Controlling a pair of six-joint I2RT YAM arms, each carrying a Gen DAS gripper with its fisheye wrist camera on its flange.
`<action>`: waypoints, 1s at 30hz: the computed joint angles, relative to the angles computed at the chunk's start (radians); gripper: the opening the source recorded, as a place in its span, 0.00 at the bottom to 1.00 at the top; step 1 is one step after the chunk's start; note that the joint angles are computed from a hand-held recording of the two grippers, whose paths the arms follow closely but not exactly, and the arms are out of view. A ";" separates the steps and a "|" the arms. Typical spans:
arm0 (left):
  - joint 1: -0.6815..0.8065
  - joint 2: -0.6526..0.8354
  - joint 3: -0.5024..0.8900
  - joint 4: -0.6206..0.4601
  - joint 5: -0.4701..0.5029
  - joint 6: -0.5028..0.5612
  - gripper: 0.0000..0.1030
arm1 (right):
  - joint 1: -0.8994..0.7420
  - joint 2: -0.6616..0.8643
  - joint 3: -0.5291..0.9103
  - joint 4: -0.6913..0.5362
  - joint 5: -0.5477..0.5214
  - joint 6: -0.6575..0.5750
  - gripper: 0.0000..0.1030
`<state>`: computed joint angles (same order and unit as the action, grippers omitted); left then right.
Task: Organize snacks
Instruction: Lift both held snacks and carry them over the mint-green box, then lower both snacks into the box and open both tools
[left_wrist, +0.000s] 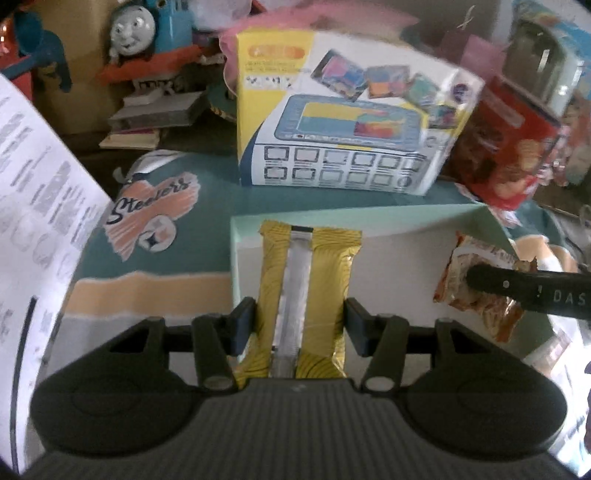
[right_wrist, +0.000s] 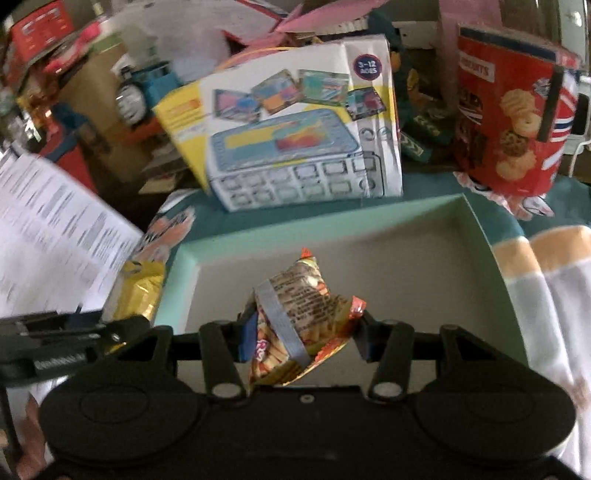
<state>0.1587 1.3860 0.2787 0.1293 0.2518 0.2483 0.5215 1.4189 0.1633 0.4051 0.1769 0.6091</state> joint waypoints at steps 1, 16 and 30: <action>-0.033 0.075 0.024 0.052 -0.032 -0.022 0.50 | -0.042 0.096 0.024 0.080 -0.032 -0.020 0.49; -0.176 0.575 0.231 0.299 -0.217 -0.085 0.79 | -0.157 0.703 0.292 0.406 -0.108 -0.080 0.88; -0.023 0.093 -0.051 0.163 -0.116 0.027 0.99 | 0.013 0.079 -0.044 0.154 0.031 -0.022 1.00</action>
